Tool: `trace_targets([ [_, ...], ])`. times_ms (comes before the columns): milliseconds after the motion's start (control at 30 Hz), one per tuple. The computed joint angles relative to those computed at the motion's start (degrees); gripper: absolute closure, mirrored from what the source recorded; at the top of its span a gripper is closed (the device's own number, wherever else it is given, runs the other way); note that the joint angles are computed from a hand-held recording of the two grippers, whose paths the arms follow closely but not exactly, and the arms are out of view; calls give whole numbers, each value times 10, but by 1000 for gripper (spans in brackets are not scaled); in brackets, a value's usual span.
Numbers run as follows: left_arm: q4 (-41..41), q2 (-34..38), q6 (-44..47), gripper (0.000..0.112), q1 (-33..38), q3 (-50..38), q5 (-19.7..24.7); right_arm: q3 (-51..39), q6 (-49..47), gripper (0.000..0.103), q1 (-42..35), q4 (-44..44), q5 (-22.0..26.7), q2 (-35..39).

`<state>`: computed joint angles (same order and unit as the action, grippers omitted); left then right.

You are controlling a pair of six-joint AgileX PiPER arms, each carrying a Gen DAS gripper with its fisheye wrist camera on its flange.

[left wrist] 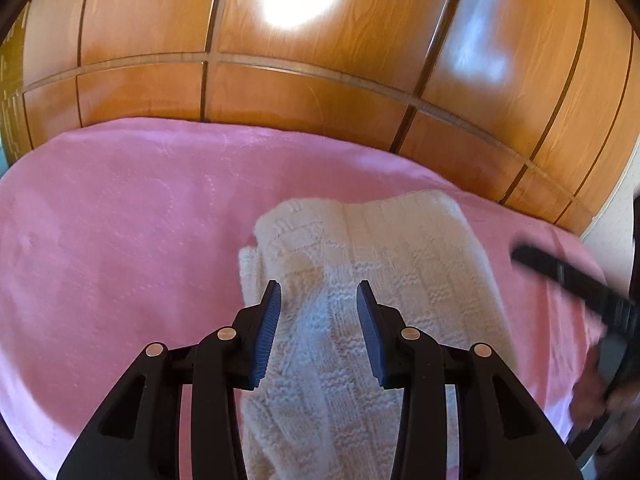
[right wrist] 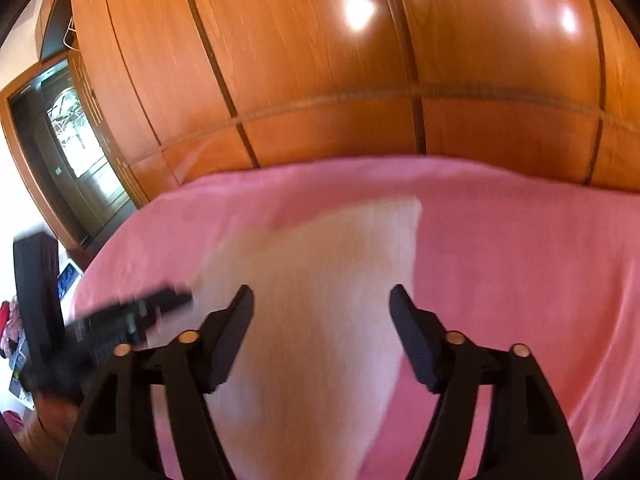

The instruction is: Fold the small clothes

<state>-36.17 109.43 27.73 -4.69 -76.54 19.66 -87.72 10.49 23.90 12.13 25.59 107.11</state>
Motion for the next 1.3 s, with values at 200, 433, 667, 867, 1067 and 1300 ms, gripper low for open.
trace_targets([
  [200,52,28,-41,71,-7,-2,-10,-225,90,38,25,-99,146,196],
  [433,-53,33,60,66,12,11,-7,-185,95,36,28,-116,99,180],
  [667,-29,9,43,60,8,39,-36,-158,76,31,21,-89,72,166],
  [867,-33,-6,49,60,16,57,-38,-132,64,25,20,-76,52,150],
  [1067,-29,-25,45,48,21,80,-50,-88,92,9,24,-96,19,118],
  [1300,-16,-40,36,48,28,99,-53,16,73,3,4,-39,-16,49],
])
